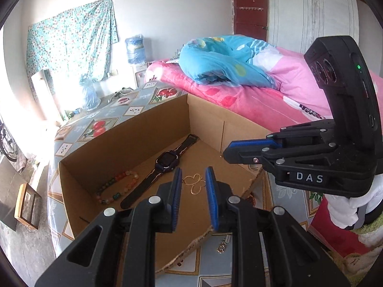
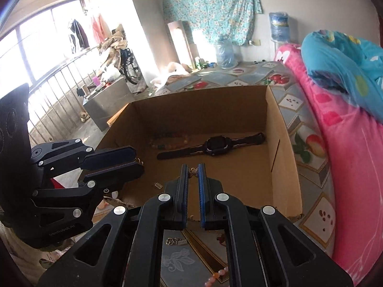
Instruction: Organize jewelry
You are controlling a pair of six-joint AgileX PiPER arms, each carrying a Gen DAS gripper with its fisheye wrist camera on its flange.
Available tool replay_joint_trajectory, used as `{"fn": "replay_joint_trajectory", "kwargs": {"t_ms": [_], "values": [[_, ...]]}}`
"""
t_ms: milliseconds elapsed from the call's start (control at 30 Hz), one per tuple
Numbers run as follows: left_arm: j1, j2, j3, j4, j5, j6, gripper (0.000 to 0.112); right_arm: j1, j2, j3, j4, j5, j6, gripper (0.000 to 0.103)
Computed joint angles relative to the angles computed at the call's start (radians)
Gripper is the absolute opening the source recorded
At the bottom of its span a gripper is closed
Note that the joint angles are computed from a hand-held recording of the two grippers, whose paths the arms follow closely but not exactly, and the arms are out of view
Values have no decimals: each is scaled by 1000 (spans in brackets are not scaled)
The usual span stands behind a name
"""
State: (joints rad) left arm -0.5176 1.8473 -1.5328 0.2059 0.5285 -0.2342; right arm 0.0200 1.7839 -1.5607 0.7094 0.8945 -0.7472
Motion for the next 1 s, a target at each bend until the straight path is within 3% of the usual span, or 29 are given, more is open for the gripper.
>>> {"fn": "replay_joint_trajectory", "kwargs": {"t_ms": [67, 233, 367, 533, 633, 800, 1000], "values": [[15, 89, -121, -14, 76, 12, 20, 4, 66, -98, -50, 52, 61, 7], [77, 228, -313, -189, 188, 88, 20, 19, 121, -177, -117, 60, 108, 18], [101, 256, -344, -231, 200, 75, 25, 3, 109, -157, -70, 30, 60, 24], [113, 209, -280, -243, 143, 66, 27, -45, 68, -114, 12, 19, 16, 30], [112, 141, -190, -237, 79, 64, 31, -79, 41, -85, 55, 22, 1, 42], [95, -31, 39, -193, -72, 40, 43, -144, -46, 28, 153, 29, -72, 47], [75, -282, 383, -372, -278, 177, 55, -258, -204, 273, 378, 42, -311, 56]]}}
